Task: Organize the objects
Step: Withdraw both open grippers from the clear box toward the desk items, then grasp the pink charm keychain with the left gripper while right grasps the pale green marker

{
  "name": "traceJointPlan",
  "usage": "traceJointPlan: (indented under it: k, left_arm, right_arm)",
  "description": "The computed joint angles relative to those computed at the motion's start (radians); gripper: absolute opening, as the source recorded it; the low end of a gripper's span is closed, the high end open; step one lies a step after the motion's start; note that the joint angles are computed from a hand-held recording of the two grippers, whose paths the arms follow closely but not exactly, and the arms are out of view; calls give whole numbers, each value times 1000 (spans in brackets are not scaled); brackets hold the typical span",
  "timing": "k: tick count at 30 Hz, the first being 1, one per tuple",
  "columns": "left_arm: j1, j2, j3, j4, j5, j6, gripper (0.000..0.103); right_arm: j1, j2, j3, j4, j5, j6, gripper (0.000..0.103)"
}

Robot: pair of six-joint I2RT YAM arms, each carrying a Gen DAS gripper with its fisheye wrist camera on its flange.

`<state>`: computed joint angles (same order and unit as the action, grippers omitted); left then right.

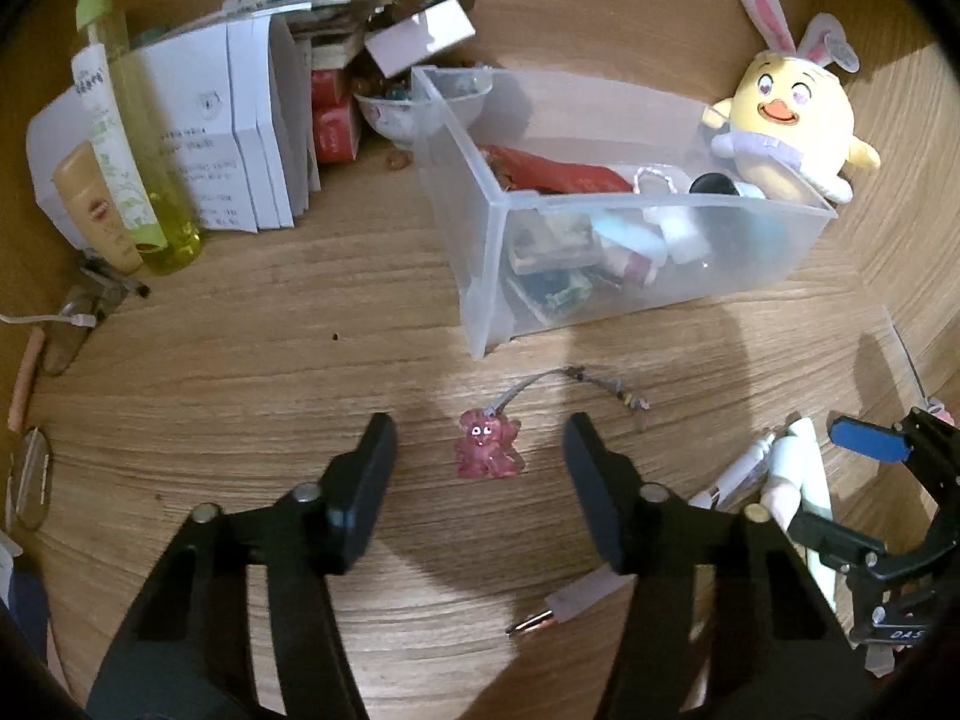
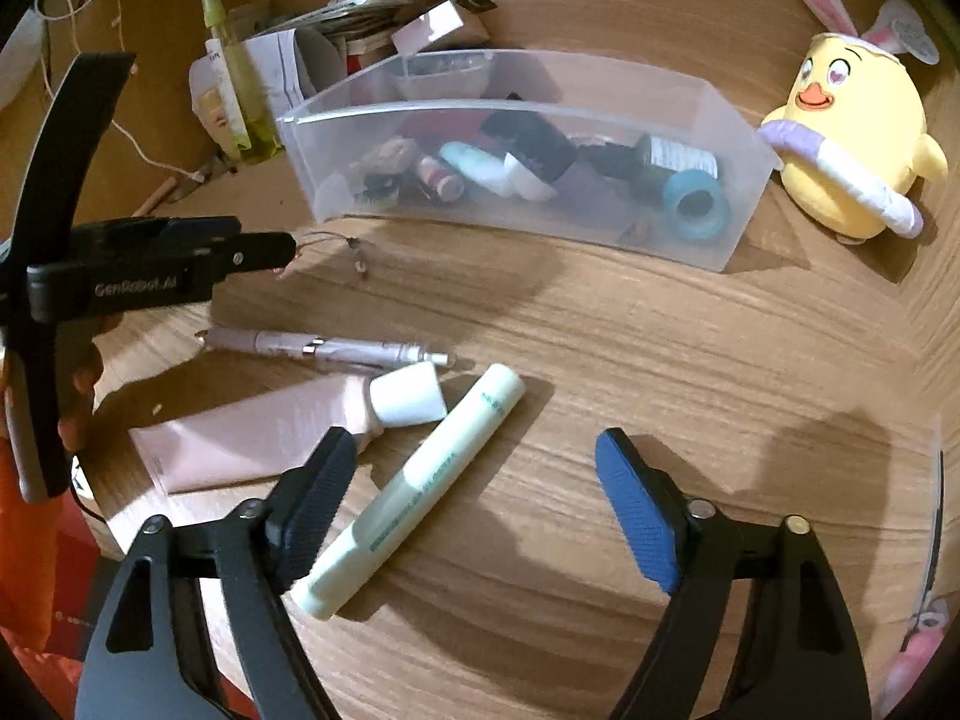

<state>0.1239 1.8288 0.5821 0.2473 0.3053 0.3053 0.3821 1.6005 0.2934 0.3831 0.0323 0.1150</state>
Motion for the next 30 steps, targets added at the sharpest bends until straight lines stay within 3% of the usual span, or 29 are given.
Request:
traceJointPlan:
  k: [6,12,17,30]
  left_arm:
    - [6,20,9,6,12,-10,40]
    - [6,20,-8,40,-6,-10,20]
    - [13,9,-24,60,-1,-30,15]
    - [7,-86,-77,49,-5,-6,19]
  right_arm:
    - [-4,-26,-21,7,22,-24,38]
    - [-37,-30,-31,21,6,-32,15]
    - [-69,-17,-39,57,-3,-28,14]
    - [-165,-118,-33,12,-62,-52,14]
